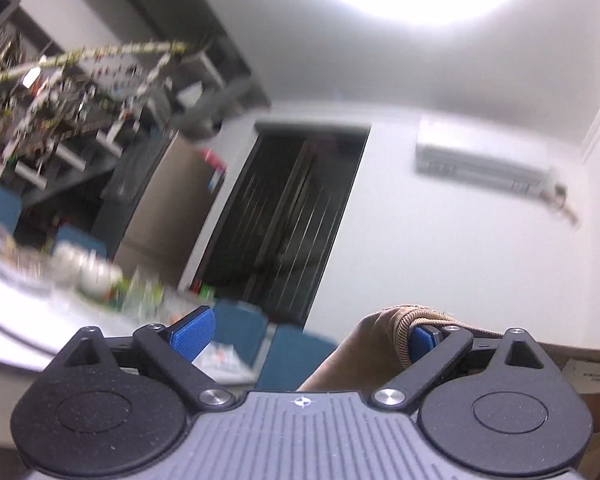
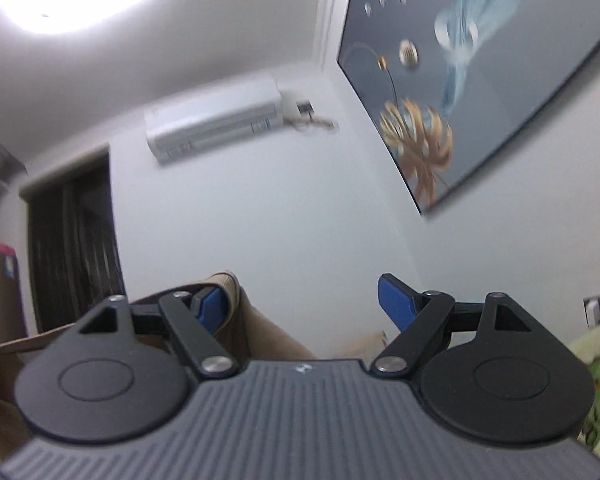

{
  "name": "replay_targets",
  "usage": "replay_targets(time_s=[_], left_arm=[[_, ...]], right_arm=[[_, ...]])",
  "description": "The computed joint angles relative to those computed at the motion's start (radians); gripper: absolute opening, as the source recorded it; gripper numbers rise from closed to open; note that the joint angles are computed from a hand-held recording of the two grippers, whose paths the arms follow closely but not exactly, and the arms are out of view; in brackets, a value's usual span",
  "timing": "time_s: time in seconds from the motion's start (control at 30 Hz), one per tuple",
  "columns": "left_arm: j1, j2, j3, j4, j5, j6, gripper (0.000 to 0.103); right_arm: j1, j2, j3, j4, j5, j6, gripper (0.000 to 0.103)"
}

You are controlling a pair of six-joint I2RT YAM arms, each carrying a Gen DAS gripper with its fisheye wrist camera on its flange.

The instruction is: Fold clothes

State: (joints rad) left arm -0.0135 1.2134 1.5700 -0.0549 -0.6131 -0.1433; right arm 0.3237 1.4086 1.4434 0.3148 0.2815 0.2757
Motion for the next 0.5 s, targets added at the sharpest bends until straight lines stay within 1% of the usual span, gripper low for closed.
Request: replay_targets(time_s=[0.07, 0.17, 0.23, 0.27, 0.3, 0.33, 0.4, 0.43, 0.5], left_arm=[[-0.039, 0.009, 0.154, -0.105, -0.018, 0.031, 0.097], [-0.110, 0.091, 0.424, -0.260, -0.052, 0.095, 0.097], [-0.152, 0.167, 0.593, -0.365, -0.075, 0.122, 0.098], [-0.171, 0.212, 0.688, -0.424, -0.086, 0.133, 0.098], [-0.159, 0.255, 0.768, -0.478, -0.074, 0.129, 0.098], [-0.137, 0.289, 0.807, -0.506, -0.055, 0.120, 0.098], [-0.112, 0.328, 0.793, -0.503, -0.032, 0.102, 0.098], [-0.068, 0.344, 0.759, -0.485, 0.009, 0.080, 0.098], [-0.002, 0.368, 0.640, -0.403, 0.074, 0.042, 0.098]], right_arm=[[-0.010, -0.052, 0.037, -0.051, -0.019, 0.002, 0.082], [-0.031, -0.087, 0.122, -0.139, -0.051, 0.024, 0.082], [-0.055, -0.068, 0.202, -0.208, -0.073, 0.040, 0.082], [-0.071, -0.044, 0.225, -0.219, -0.089, 0.046, 0.082], [-0.084, -0.019, 0.249, -0.232, -0.104, 0.051, 0.082], [-0.091, 0.005, 0.266, -0.244, -0.115, 0.049, 0.082], [-0.097, 0.059, 0.279, -0.245, -0.130, 0.032, 0.082], [-0.100, 0.088, 0.289, -0.247, -0.137, 0.024, 0.082], [-0.102, 0.157, 0.308, -0.244, -0.142, 0.002, 0.082]])
